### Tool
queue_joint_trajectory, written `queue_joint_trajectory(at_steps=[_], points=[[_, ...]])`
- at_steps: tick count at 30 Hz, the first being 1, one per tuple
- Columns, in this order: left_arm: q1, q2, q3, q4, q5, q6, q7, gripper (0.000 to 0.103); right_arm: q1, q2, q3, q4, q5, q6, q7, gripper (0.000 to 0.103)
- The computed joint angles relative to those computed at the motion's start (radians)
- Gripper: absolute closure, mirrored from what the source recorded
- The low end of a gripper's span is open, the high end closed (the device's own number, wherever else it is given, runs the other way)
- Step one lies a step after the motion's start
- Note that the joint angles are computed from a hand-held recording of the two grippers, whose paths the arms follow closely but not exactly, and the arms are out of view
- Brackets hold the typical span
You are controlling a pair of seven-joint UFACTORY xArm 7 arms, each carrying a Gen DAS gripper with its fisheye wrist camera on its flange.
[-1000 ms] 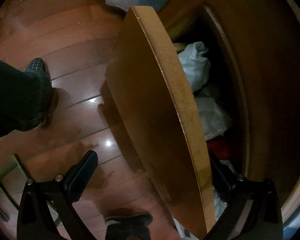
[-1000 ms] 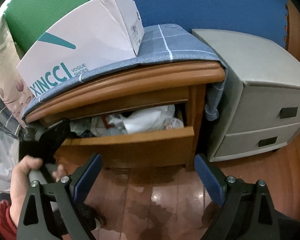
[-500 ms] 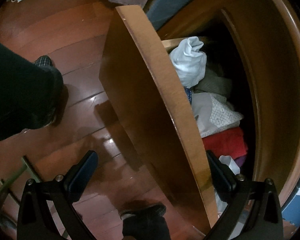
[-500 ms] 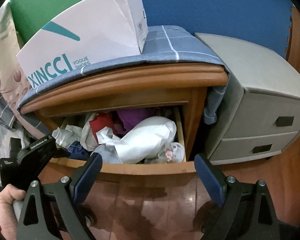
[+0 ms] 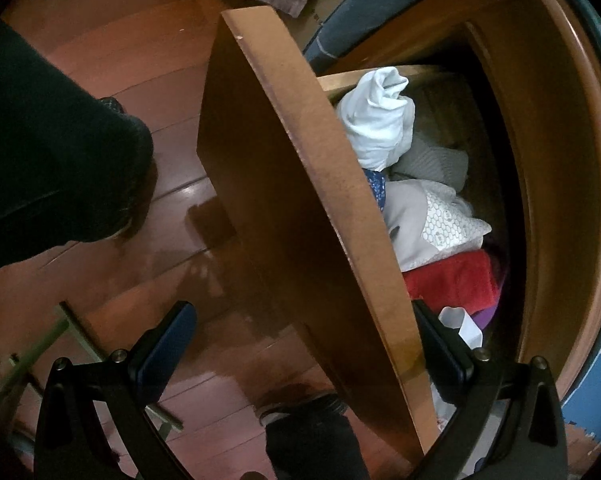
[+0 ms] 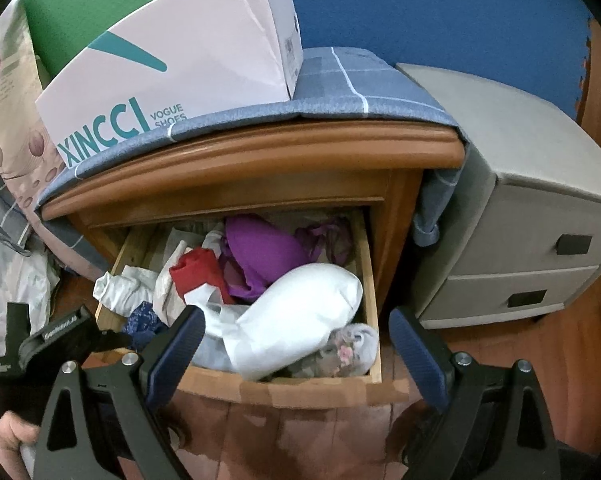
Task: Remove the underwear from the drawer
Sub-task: 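Hook the left gripper on the drawer front and pull it open, then lower the left gripper over the clothes toward the red rolled item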
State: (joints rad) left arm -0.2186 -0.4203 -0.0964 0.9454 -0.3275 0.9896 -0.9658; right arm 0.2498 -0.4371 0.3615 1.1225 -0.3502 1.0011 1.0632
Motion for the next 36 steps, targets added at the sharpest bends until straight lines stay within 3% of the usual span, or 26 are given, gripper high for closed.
queue_joint_trajectory(at_steps=[9,14,20,25,28,32,36], points=[[-0.004,-0.037,0.000,-0.002,0.013,0.089,0.018,0.000,0.004,-0.001,-0.005,-0.010,0.012,0.003,0.001,0.007],[0.000,-0.022,0.022,0.010,-0.013,0.097,0.068,0.000,0.011,0.006,-0.008,-0.011,0.022,0.011,-0.012,0.007],[0.015,0.006,-0.052,0.071,0.188,0.105,0.111,0.000,0.031,0.017,-0.031,-0.011,0.071,0.030,-0.055,0.007],[0.025,0.073,-0.109,0.197,0.406,0.184,0.140,0.003,0.046,0.031,-0.047,-0.008,0.110,0.085,-0.105,0.007],[0.008,0.076,-0.114,0.210,0.451,0.176,0.180,0.003,0.054,0.031,-0.067,-0.014,0.152,0.086,-0.127,0.007],[-0.014,0.055,-0.124,0.224,0.528,0.181,0.311,0.002,0.060,0.042,-0.094,0.009,0.215,0.102,-0.167,0.007],[-0.015,0.051,-0.126,0.250,0.593,0.125,0.432,0.002,0.069,0.074,-0.140,0.060,0.324,0.130,-0.233,0.007]])
